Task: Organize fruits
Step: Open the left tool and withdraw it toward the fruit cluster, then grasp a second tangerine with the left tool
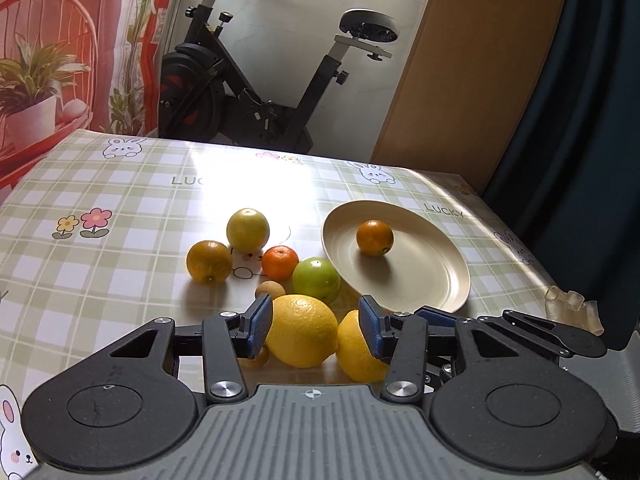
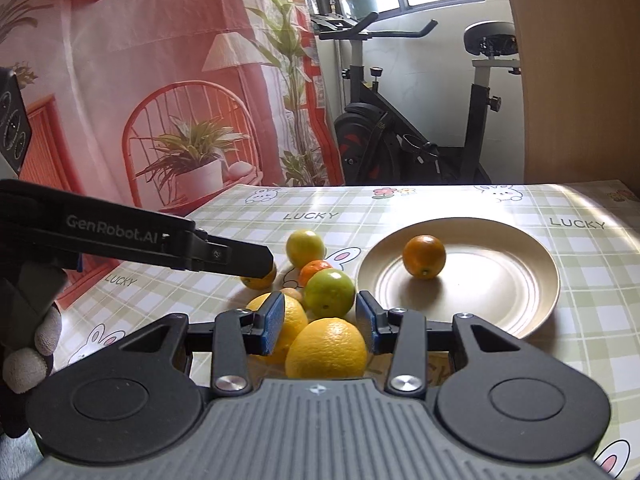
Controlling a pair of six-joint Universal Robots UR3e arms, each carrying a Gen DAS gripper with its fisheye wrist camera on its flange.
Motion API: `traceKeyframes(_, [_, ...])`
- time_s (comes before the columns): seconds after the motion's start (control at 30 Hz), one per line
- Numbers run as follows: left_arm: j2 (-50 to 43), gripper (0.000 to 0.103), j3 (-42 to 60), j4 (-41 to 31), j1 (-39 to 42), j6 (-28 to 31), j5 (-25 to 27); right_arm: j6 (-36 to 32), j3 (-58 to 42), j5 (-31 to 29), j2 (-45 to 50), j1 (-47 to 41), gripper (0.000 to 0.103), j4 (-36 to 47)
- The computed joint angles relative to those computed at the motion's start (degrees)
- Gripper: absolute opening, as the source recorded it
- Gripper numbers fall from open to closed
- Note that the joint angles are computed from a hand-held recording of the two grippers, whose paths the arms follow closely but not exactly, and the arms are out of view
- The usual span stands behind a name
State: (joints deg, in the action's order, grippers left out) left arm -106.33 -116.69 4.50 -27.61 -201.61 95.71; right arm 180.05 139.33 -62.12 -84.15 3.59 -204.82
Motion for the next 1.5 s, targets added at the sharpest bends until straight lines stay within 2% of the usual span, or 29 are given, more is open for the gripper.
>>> traceKeyframes(0.43, [2.7,0.050,-12.0,8.1,3.7,-3.0,-4.4,-4.2,-1.0,-3.4,-2.5,7.4,0.043,8.6])
traceKeyframes(0.77, [0.1,0.050,-13.5,9.3,4.2,-3.2,-7.0,-5.9,-3.4,-5.4,0.6,10.5,0.043,13.2])
traceKeyframes(1.0, [-2.5,0.050,-13.0,9.9,3.8,-2.7,-9.4,-6.8,-4.3,-5.3,2.9,11.2,0.045,13.9])
traceKeyframes(1.23, [-5.5,0.050,-10.5,9.4,2.6,-3.5,-9.4,-6.3,-4.5,-5.4,5.5,11.8,0.045,12.1])
traceKeyframes(1.5, [-6.6,0.044,-9.0,9.2,1.2,-2.4,-8.3,-5.6,-5.0,-5.7,7.7,12.1,0.045,10.1])
